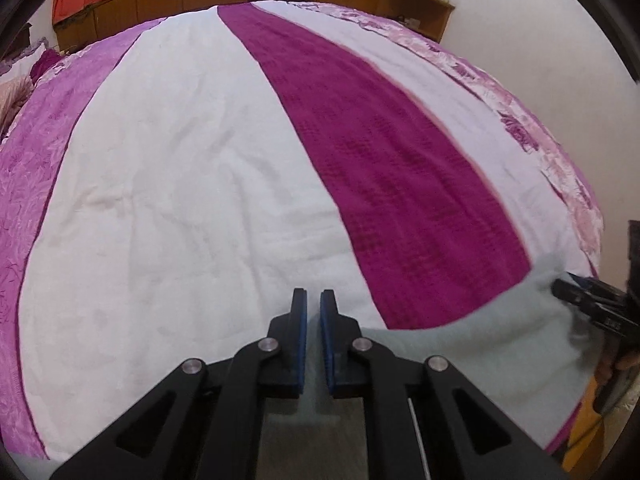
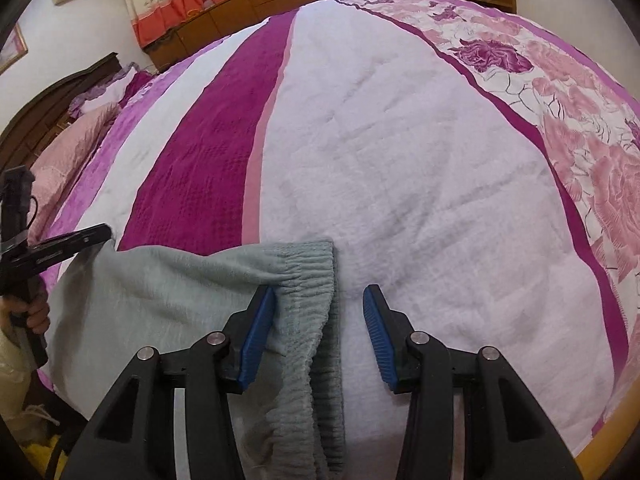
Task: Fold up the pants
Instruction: 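Release the pants and reposition both grippers over the folded edge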
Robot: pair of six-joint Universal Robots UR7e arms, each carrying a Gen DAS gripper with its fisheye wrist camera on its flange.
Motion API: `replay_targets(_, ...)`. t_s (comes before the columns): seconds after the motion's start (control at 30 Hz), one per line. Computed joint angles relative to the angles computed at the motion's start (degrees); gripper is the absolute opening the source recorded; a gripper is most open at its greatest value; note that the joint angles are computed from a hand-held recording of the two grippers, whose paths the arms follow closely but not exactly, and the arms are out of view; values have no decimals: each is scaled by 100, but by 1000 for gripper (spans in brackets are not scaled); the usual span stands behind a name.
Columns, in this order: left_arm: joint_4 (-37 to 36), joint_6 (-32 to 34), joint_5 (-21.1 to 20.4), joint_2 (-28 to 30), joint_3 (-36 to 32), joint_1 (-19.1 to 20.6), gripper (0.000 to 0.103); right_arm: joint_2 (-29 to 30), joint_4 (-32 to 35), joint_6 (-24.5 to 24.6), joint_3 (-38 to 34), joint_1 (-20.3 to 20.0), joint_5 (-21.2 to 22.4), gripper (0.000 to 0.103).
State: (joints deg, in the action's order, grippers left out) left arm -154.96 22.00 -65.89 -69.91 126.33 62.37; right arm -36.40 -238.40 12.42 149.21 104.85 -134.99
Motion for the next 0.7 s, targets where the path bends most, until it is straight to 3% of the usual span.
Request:
replay_targets(0.17, 124, -38, 81, -102, -102, 33, 7, -279, 546, 367, -18, 156, -178, 38)
replay_targets(0.3, -15, 271, 354, -530, 33, -110, 7, -590, 1083, 904, -57, 592, -771, 38)
replay_targets(0.47, -121, 294, 1246, -1002, 86, -244, 7, -1008, 2035, 1374, -257, 1327, -1169, 38)
replay_targets(0.7, 385, 210, 1689, -1925, 102, 16, 10, -707, 3000, 1338, -1063, 1883, -913, 38)
